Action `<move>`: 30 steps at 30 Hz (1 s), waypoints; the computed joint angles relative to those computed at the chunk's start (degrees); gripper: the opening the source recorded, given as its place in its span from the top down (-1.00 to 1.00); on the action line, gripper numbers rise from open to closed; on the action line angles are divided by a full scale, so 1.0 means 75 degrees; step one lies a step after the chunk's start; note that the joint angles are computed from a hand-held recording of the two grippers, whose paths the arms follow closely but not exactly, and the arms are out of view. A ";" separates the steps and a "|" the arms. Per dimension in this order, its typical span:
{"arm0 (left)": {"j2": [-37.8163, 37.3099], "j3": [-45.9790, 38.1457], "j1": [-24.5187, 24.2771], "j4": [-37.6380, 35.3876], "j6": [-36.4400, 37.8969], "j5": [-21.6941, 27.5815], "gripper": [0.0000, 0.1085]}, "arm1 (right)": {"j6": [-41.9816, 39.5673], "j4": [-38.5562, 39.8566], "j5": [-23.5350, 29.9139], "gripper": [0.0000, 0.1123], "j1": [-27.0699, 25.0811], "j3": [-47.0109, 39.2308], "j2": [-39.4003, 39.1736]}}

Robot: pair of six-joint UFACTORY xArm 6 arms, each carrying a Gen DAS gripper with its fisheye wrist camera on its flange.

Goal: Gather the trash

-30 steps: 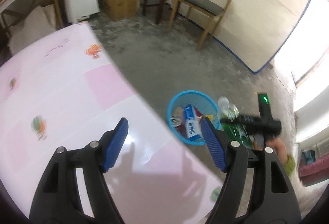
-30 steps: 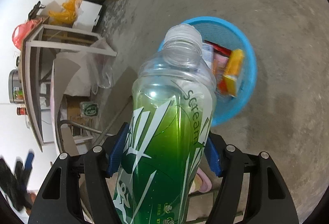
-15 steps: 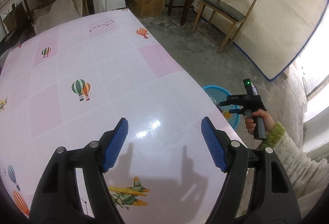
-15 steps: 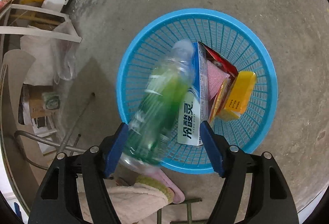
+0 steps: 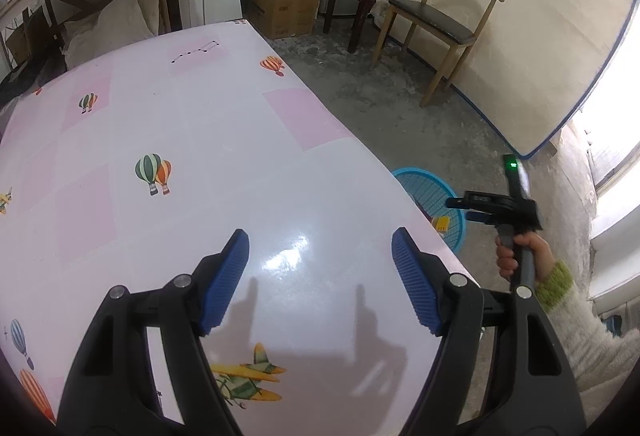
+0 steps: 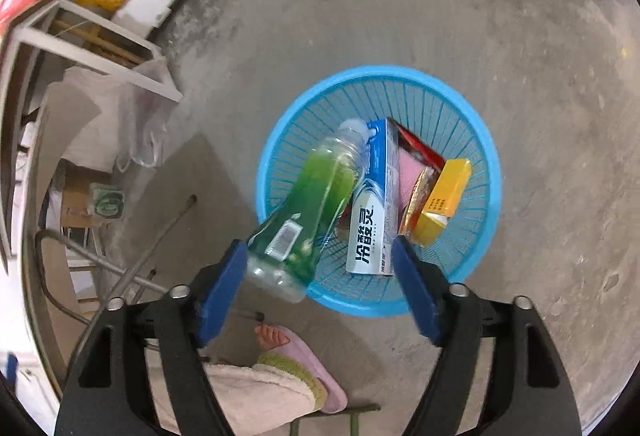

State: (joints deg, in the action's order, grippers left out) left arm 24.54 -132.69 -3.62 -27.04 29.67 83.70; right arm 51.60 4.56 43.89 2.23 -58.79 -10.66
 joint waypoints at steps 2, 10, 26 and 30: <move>-0.0341 0.0549 -0.0039 -0.0014 0.0133 -0.0241 -0.34 | 0.0244 -0.0414 0.0087 -0.44 0.0218 0.0163 -0.0413; -0.1777 0.2601 0.0001 -0.0529 0.0720 -0.1006 -0.47 | 0.1328 -0.2496 0.1191 -0.58 0.1536 -0.0038 -0.1750; -0.4020 0.5467 0.0690 -0.1360 0.1154 -0.2423 -0.66 | 0.2436 -0.6584 0.3900 -0.72 0.5023 -0.2721 -0.1250; -0.4536 0.6105 0.0911 -0.1259 0.0858 -0.3071 -0.69 | 0.2660 -0.7127 0.4174 -0.72 0.5770 -0.3231 -0.0904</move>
